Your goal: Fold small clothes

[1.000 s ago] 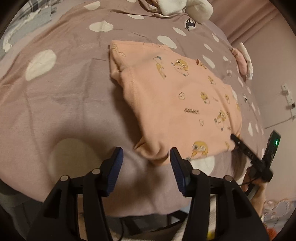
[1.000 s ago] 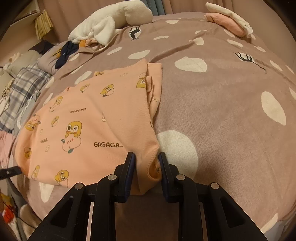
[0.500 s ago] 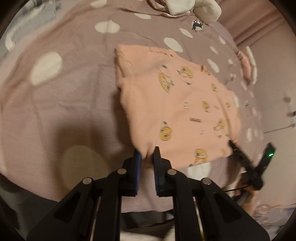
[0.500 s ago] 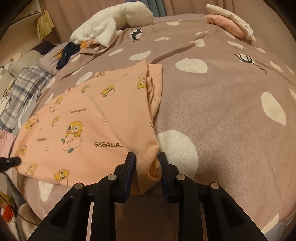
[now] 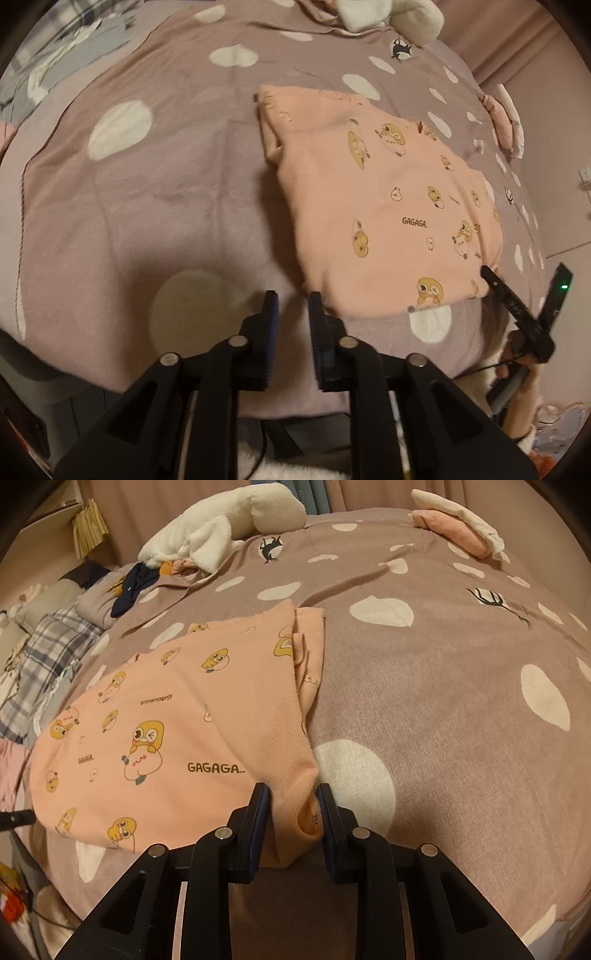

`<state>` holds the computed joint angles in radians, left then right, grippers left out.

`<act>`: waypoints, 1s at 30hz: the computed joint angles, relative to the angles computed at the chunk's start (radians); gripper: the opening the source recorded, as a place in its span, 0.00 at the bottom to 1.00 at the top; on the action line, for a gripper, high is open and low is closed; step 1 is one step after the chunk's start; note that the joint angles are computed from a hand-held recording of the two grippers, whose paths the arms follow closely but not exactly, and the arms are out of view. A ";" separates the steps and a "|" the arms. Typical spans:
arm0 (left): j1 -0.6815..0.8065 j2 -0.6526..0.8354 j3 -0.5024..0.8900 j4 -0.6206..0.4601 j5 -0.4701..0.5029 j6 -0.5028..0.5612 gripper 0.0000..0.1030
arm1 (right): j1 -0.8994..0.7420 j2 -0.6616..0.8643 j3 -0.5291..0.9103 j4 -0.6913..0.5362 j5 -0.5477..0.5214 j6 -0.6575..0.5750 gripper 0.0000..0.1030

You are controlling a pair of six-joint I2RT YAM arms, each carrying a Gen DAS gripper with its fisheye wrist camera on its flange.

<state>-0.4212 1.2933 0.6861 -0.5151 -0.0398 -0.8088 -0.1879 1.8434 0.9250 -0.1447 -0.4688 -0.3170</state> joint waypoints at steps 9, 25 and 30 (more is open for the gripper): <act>-0.038 0.091 0.019 0.115 0.036 0.013 0.33 | -0.004 -0.001 -0.005 0.002 -0.013 -0.004 0.25; -0.044 0.117 0.095 -0.031 -0.050 -0.005 0.09 | -0.002 -0.013 -0.029 0.029 -0.010 -0.002 0.26; -0.036 0.023 0.034 -0.052 -0.045 0.011 0.08 | 0.002 -0.018 -0.034 0.034 0.000 0.004 0.26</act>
